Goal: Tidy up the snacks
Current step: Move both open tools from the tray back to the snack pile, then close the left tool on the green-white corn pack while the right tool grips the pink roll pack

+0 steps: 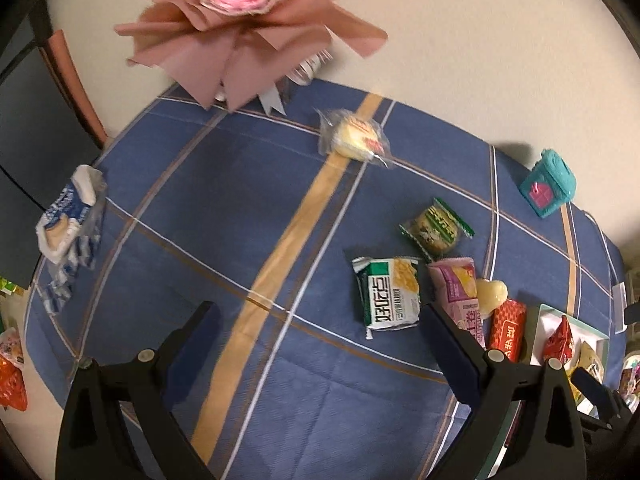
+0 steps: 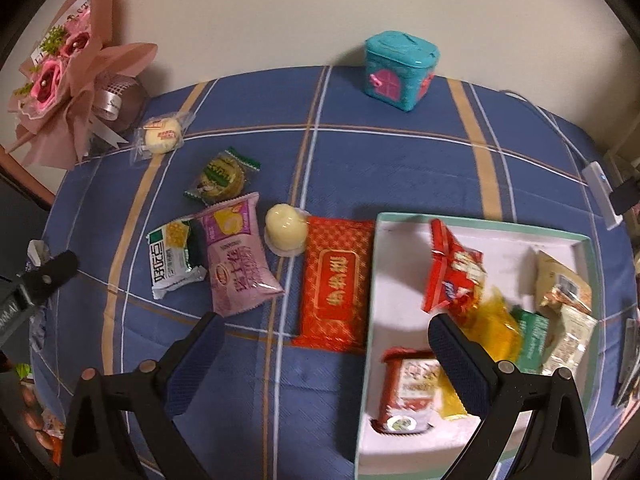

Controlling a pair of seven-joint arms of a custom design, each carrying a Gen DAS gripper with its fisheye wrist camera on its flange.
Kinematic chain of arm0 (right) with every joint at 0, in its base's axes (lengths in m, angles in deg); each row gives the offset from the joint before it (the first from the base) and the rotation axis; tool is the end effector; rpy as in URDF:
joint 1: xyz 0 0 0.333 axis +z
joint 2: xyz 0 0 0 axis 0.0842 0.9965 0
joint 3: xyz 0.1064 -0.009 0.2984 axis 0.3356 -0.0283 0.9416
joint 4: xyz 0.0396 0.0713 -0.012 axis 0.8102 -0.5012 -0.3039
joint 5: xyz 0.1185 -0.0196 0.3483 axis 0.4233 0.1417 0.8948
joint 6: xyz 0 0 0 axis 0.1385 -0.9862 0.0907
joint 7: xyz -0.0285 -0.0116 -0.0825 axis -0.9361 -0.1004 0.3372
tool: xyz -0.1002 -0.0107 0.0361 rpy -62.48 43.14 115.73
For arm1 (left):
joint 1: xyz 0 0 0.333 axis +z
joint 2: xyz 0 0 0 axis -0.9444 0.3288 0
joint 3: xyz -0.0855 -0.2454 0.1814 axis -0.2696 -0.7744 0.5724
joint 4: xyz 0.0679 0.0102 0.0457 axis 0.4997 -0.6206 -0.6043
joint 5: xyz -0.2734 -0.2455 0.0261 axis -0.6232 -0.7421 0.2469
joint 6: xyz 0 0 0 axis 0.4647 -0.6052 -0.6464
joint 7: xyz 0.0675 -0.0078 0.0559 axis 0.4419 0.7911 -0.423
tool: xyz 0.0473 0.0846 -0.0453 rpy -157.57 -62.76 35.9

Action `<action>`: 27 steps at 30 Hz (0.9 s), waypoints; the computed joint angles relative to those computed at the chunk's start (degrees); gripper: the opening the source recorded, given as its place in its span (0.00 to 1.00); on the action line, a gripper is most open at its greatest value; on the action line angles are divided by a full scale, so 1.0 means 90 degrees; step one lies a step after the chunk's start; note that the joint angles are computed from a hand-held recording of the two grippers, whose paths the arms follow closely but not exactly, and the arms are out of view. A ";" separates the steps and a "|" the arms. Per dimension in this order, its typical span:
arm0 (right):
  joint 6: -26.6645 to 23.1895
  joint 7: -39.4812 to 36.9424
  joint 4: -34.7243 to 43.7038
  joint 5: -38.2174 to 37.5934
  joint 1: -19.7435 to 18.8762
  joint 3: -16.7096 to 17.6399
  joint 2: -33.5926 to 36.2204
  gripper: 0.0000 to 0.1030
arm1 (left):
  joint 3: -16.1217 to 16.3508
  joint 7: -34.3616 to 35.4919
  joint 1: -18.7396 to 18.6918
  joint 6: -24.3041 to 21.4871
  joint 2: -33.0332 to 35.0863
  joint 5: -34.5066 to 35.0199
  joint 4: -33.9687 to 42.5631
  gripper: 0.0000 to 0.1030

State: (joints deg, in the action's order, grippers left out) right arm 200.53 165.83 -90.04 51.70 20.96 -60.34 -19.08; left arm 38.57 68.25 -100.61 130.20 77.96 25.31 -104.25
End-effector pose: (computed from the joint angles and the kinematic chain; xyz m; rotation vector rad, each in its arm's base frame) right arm 0.5328 0.1932 0.5746 -1.9544 2.1576 -0.2032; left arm 0.5579 -0.3917 0.5438 -2.1857 1.7703 -0.4228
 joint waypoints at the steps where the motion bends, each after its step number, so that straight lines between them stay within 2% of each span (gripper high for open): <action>1: 0.0097 0.0003 -0.0012 0.0020 0.0007 0.0008 0.0033 1.00 | -0.0004 0.0002 0.0008 0.0023 0.0049 -0.0025 0.0032 0.96; 6: 0.0489 -0.0016 -0.0065 0.0122 0.0048 0.0043 0.0181 1.00 | 0.0054 -0.0196 -0.0033 0.0233 0.0325 -0.0084 0.0200 0.96; 10: 0.0682 -0.0030 -0.0024 0.0034 0.0101 0.0075 0.0390 1.00 | 0.0104 0.0003 -0.0112 0.0035 0.0705 -0.0143 0.0599 0.96; 22: 0.1125 -0.0041 0.0032 -0.0090 0.0195 0.0117 0.0783 1.00 | 0.0242 0.0188 -0.0173 0.0075 0.1270 -0.0421 0.1088 0.96; 24: 0.1115 -0.0004 0.0072 -0.0220 0.0230 0.0118 0.0840 0.99 | 0.0239 0.0224 -0.0153 0.0152 0.1289 -0.0498 0.1059 0.96; 27: 0.1148 -0.0080 0.0116 -0.0285 0.0257 0.0136 0.0923 0.93 | 0.0248 0.0283 -0.0138 0.0246 0.1321 -0.0575 0.1040 0.96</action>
State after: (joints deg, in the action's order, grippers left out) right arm 210.86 165.12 -89.00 49.13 23.27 -59.12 -10.78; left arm 40.80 70.79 -101.85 132.41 89.85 20.14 -94.88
